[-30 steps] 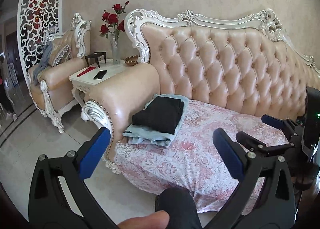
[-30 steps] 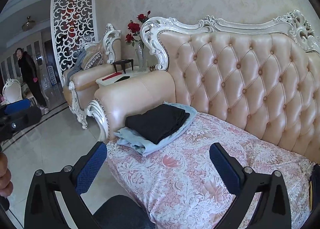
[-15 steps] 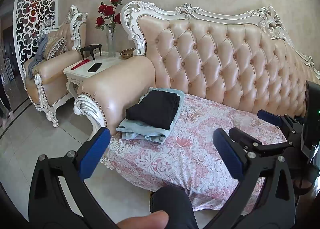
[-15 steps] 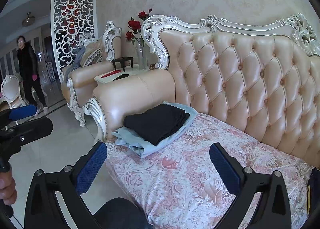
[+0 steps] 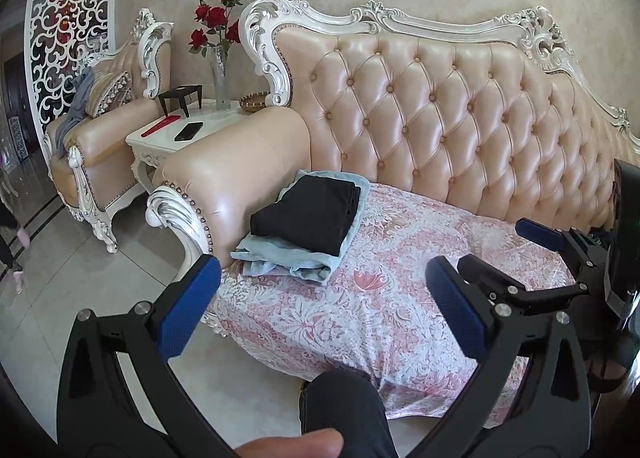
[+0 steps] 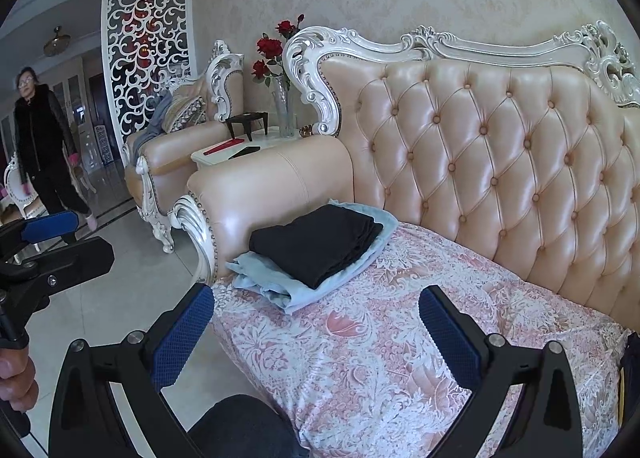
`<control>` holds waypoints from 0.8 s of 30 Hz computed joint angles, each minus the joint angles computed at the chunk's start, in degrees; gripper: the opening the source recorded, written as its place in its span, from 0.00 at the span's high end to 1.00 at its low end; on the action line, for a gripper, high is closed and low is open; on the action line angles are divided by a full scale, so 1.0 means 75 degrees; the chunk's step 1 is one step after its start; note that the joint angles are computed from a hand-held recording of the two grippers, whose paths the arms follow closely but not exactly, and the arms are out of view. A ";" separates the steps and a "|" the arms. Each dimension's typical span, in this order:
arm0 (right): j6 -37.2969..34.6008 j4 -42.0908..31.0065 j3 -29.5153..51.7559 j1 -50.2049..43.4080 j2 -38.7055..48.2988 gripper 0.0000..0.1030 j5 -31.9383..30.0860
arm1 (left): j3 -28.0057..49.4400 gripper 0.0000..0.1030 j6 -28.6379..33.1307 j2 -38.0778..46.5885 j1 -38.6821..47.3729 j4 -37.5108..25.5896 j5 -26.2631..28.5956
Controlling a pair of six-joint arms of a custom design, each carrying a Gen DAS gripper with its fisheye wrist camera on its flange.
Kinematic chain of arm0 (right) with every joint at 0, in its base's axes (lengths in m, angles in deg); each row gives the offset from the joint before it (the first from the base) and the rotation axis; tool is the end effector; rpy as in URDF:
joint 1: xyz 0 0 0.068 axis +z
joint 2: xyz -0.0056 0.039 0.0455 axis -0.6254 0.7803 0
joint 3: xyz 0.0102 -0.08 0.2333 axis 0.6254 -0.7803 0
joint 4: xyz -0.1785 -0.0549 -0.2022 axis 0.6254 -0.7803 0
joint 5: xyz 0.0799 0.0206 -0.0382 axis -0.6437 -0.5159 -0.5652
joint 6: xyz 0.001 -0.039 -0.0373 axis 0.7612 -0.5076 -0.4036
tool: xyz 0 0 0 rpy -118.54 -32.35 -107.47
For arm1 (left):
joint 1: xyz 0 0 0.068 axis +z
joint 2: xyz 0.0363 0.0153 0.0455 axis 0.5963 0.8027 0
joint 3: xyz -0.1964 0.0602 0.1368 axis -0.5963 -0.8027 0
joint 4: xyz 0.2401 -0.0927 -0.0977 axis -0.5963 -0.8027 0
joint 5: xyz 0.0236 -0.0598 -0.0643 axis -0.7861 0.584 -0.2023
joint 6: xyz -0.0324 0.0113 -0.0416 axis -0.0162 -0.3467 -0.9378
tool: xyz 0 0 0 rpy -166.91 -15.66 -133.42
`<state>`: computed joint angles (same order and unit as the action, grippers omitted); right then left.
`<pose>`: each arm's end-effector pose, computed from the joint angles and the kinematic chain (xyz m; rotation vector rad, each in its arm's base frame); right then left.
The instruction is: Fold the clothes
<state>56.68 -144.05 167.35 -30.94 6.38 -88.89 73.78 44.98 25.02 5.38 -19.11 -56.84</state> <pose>0.3113 0.0595 0.4186 -0.7274 2.0658 0.4574 0.1883 -0.0873 0.3654 -0.4953 2.1297 0.1501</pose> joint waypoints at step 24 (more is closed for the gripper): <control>-0.0079 -0.0078 0.0079 0.0028 0.0072 0.00 0.0034 | -0.0214 0.00 0.0072 -0.0171 -0.0120 0.0356 -0.0150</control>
